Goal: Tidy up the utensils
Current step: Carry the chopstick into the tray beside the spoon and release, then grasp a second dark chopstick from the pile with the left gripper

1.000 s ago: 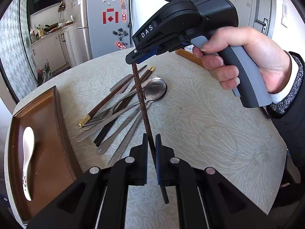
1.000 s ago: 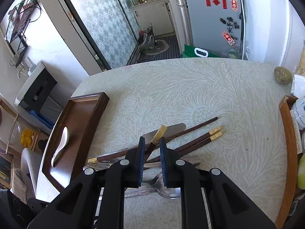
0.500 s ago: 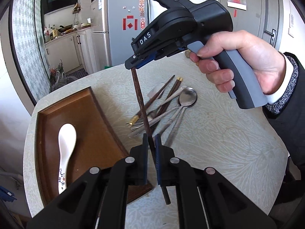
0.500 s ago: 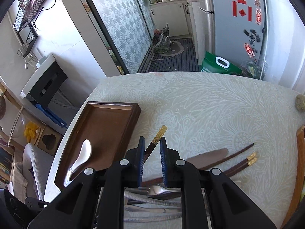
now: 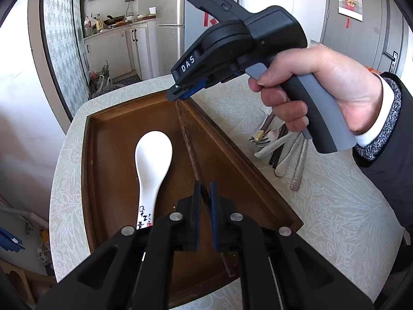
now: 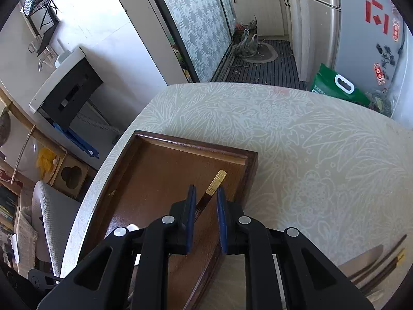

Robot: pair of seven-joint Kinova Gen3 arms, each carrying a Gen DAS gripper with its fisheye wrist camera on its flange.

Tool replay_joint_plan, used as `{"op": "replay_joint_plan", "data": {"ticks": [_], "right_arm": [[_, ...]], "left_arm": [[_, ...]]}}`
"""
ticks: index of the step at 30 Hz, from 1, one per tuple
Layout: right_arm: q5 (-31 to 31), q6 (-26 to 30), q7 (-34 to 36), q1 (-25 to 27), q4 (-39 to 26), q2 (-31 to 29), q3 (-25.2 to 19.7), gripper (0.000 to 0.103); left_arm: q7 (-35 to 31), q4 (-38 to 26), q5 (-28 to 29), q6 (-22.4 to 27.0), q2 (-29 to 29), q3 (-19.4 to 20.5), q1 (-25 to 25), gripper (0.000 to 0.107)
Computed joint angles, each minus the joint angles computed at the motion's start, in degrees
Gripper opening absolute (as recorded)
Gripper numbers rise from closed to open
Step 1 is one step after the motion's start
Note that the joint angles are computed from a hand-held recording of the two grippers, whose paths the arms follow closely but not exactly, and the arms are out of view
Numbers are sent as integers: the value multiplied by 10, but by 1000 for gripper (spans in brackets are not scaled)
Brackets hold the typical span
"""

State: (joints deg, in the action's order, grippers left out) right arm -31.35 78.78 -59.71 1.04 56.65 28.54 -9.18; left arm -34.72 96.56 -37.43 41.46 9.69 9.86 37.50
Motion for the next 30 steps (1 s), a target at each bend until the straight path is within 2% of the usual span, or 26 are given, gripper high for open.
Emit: {"op": "replay_joint_plan", "data": {"ticks": [10, 11, 13, 14, 15, 16, 19, 21, 24, 27, 30], "right_arm": [[4, -22, 4, -12, 20, 2, -3, 18], [0, -15, 5, -9, 17, 5, -4, 20], [-23, 8, 19, 10, 9, 11, -13, 33], [-30, 11, 26, 19, 12, 6, -14, 53], [-44, 18, 40, 33, 15, 0, -17, 62], [-53, 20, 55, 45, 18, -9, -16, 64], [-74, 48, 92, 86, 6, -25, -6, 65], [-86, 64, 108, 115, -6, -32, 5, 65], [-104, 85, 131, 166, -21, -36, 22, 65], [-119, 102, 144, 210, -30, -29, 33, 65], [-114, 108, 150, 230, -23, -22, 40, 57]], "left_arm": [[-14, 5, 19, 0, 9, -8, -9, 8], [-13, 3, 19, 5, 11, -8, -7, 8], [-4, 3, 8, 14, 11, -9, -1, 12], [7, 2, -5, 19, 11, -11, 5, 19], [20, 9, -21, 17, 6, -12, 11, 42], [33, 21, -34, 6, -4, -12, 13, 52], [39, 47, -46, -39, -31, 1, 3, 61], [30, 44, -54, -42, -33, 13, 2, 66], [8, 16, -56, -28, -14, 26, 9, 68], [-15, -7, -43, -37, 4, 25, 18, 69], [-38, -35, -35, -35, 27, 18, 35, 69]]}}
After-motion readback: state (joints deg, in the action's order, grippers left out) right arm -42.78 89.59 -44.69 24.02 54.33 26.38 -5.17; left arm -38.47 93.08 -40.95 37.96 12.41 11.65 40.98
